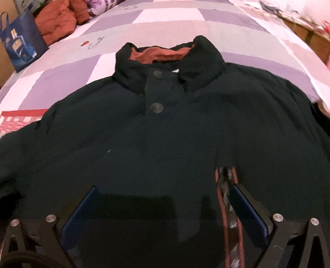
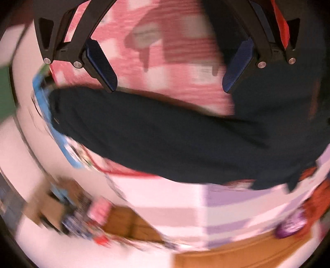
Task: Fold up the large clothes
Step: 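Grasp the sleeve cuff with the right gripper and lift it, then fold the held sleeve across the jacket body with the right gripper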
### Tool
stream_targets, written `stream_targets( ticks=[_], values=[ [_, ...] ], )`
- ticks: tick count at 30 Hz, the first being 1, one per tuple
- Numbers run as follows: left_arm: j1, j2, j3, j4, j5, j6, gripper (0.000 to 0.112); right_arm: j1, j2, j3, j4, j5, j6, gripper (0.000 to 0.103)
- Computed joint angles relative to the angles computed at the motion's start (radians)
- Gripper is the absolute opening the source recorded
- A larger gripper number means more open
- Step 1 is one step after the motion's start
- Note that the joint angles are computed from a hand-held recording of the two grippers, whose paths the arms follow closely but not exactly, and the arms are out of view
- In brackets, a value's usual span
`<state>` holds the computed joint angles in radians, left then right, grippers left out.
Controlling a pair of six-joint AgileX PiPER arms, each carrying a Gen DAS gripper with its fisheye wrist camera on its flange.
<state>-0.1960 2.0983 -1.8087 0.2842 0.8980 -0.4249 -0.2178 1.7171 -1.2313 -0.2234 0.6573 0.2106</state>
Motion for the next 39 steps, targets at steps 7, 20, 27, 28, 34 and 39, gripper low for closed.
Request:
stream_targets(
  ticks=[7,20,27,28,34,39],
  values=[
    [-0.046,0.154,-0.041,0.116,-0.046,-0.176,0.103,-0.247,-0.011,0.059,0.140,0.000,-0.043,0.103],
    [-0.077,0.114,0.076,0.242,-0.144,-0.329,0.103,-0.515,0.247,-0.142,0.590,0.016,-0.220,0.103],
    [-0.071,0.135,0.038,0.222,-0.125,-0.305,0.103,-0.501,0.432,-0.374,0.632,0.124,-0.170,0.103],
    [-0.072,0.136,0.036,0.225,-0.122,-0.306,0.103,-0.493,0.438,-0.387,0.622,0.104,-0.162,0.103],
    [-0.072,0.145,0.022,0.222,-0.112,-0.302,0.103,-0.451,0.371,-0.362,0.527,0.030,-0.170,0.035],
    [-0.055,0.153,-0.015,0.152,-0.080,-0.234,0.103,-0.461,0.309,-0.345,0.582,0.004,-0.264,0.022]
  ],
)
